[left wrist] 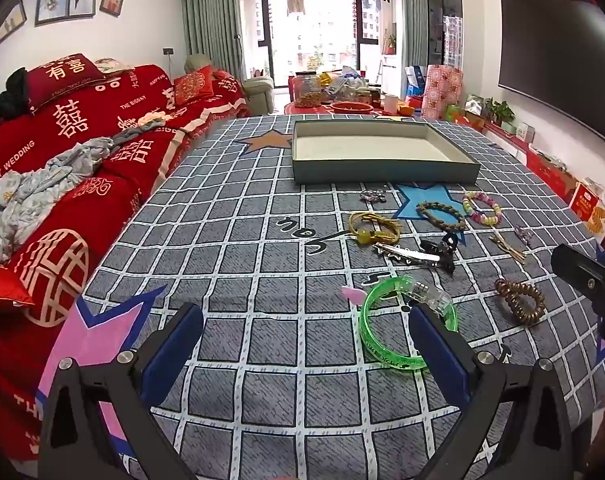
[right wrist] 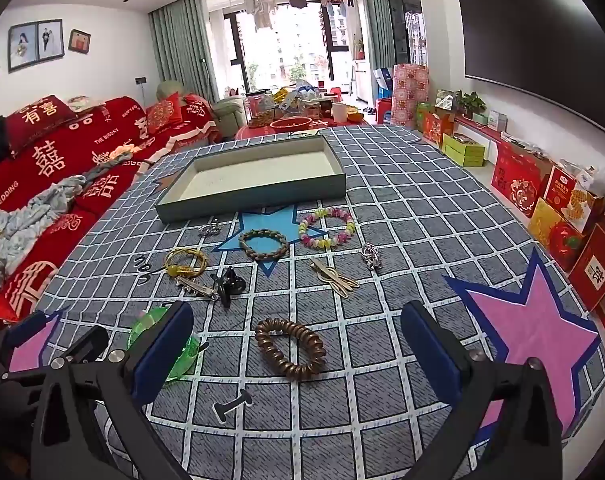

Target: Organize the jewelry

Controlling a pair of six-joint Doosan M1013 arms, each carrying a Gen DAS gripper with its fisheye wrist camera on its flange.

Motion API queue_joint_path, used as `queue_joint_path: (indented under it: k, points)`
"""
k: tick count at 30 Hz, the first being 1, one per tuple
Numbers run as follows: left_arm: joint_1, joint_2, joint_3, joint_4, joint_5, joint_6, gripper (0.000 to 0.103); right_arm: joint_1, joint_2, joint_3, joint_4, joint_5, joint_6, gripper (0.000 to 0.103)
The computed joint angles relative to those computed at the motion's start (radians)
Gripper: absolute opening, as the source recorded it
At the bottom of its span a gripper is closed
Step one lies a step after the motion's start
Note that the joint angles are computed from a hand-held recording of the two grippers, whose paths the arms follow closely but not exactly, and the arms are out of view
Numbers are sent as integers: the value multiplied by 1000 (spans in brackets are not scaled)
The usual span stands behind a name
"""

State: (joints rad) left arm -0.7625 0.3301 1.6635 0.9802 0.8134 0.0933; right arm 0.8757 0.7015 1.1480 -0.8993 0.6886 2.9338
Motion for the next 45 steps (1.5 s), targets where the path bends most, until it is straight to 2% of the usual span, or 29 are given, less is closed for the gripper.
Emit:
queue_joint_path:
  k: [2,8,10,14,45]
  points:
    - [4,-13,20,20,-22,-39,103,1,-1,1,-2,2,-1,103]
    - [13,-25,30,1,-26,-23,103,3,4,-14,-1,13,-25,103]
    - [0,-4,3,-10,11,2,103,5,6,-19,-13,14,-14,103]
    - [5,-2,3,-25,4,15,103,9,-5,4,-57,2,31,103]
    - [4,3,2,-23,4,20,103,4,0,1,-41,-7,22,103]
